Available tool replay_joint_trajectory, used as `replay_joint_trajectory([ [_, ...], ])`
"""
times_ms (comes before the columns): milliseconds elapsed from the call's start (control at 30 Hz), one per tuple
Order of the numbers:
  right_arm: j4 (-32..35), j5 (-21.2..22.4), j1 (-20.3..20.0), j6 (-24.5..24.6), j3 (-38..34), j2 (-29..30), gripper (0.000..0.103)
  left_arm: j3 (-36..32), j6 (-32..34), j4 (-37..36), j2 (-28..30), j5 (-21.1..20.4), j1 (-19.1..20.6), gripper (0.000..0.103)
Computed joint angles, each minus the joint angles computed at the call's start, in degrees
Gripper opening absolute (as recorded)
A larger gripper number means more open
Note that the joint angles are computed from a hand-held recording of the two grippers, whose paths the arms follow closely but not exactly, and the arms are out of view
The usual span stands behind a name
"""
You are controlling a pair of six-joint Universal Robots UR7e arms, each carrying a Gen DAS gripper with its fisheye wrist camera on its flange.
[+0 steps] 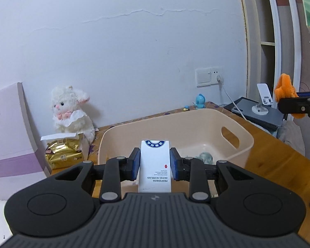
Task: Organize objects
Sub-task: 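Carry medicine box and orange piece into the basket and release both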
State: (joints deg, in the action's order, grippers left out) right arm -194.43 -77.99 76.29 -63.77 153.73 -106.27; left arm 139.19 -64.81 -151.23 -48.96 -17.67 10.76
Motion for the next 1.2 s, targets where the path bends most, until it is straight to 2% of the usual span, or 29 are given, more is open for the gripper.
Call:
replay_joint_trajectory([
  [67,-1.92,-1.24,1.13,1.14,-1.66,3.39,0.012,-0.73,5.76,-7.44,1.98,0.31,1.72,0.032],
  [200,-3.74,-4.19,2.36,4.08,-4.97,10.05,0.012,-3.99,13.69,-15.97,5.73,0.83,5.89,0.032],
  [300,-7.57,-6.76,2.85,5.11,-6.84,16.27,0.012,-6.95,18.1,-19.04,8.19,0.82,8.94,0.032],
  [367,-10.27,-8.08,2.82,4.61,-7.55,19.93,0.012,-9.01,18.47,-17.18,9.02,0.57,10.92,0.032],
  [533,-13.31,-11.3,3.2,3.33,-9.23,26.16,0.012,-14.3,10.91,-1.84,8.79,-2.32,15.82,0.033],
  [800,-12.73,-15.29,4.31,3.01,-11.51,30.35,0.014,-17.44,5.57,5.61,9.81,-4.53,20.34,0.033],
  [833,-12.31,-15.5,4.44,3.38,-11.75,30.48,0.018,-17.44,4.94,6.0,9.69,-4.67,20.51,0.033],
  [867,-11.91,-15.06,4.23,3.7,-11.72,30.35,0.03,-17.41,4.57,5.93,9.49,-4.96,20.61,0.034],
  [967,-11.35,-13.37,3.36,4.23,-11.07,29.28,0.04,-16.56,5.02,4.11,8.88,-5.24,20.13,0.035],
  [1000,-11.81,-13.06,3.32,4.29,-10.71,29.05,0.046,-16.3,5.01,4.13,8.64,-4.99,19.77,0.04],
  [1033,-12.83,-12.37,3.18,4.32,-10.14,28.78,0.055,-16.13,4.43,4.82,8.31,-4.59,19.32,0.058],
  [1067,-13.36,-11.54,2.95,4.31,-9.53,28.27,0.066,-16.0,2.92,6.31,7.98,-3.95,18.71,0.069],
  [1100,-13.65,-10.9,2.87,4.36,-9.08,27.71,0.069,-15.85,0.77,8.4,7.66,-3.02,18.0,0.084],
  [1133,-13.88,-10.27,2.77,4.25,-8.52,27.03,0.074,-15.72,-1.69,11.13,7.22,-1.94,17.25,0.09],
  [1200,-13.83,-9.48,2.69,3.91,-7.59,25.56,0.078,-15.55,-5.28,15.89,6.28,-1.01,16.05,0.091],
])
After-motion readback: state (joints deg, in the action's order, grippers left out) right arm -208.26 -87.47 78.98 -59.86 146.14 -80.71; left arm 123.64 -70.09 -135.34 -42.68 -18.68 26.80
